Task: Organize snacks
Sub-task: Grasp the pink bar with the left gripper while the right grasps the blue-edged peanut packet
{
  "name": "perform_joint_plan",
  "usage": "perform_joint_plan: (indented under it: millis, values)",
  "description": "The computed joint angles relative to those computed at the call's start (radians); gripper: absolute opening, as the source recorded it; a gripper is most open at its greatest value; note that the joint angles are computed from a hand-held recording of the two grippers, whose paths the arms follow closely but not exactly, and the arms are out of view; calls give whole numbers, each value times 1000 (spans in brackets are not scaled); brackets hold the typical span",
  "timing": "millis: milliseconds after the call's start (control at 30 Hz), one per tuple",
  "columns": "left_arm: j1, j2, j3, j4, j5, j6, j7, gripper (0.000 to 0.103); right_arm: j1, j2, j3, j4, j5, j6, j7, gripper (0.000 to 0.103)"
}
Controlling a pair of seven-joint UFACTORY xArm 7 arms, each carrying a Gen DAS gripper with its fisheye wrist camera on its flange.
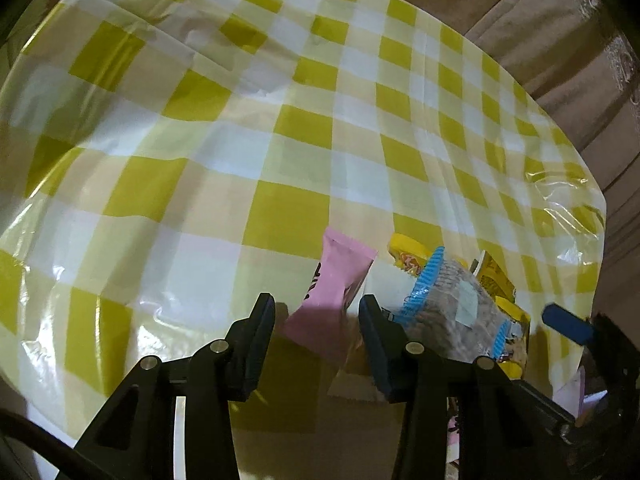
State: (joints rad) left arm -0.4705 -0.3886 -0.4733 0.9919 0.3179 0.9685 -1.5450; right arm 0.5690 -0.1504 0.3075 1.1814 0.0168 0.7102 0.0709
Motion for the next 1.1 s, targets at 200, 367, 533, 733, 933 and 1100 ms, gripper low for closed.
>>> perform_joint_plan:
  millis: [200, 367, 533, 733, 933, 1100]
  values:
    - [-3, -14, 23, -48, -24, -69, 21, 34, 18, 101, 10, 70, -43, 16, -47, 88]
    - [7, -7, 15, -45, -13, -75, 39, 33, 29, 151, 1, 111, -29, 38, -78, 88]
    - [15, -10, -3, -41, 7, -50, 14, 32, 40, 176, -2, 131, -62, 36, -69, 88]
    - [21, -35, -17, -46, 19, 4, -50, 32, 58, 187, -1, 126, -151, 20, -26, 87]
    - [24, -48, -32, -39, 32, 47, -79, 31, 62, 180, -1, 120, -142, 23, -29, 68]
    - [28, -51, -59, -10, 61, 110, -110, 31, 54, 140, -3, 83, -127, -4, -5, 67]
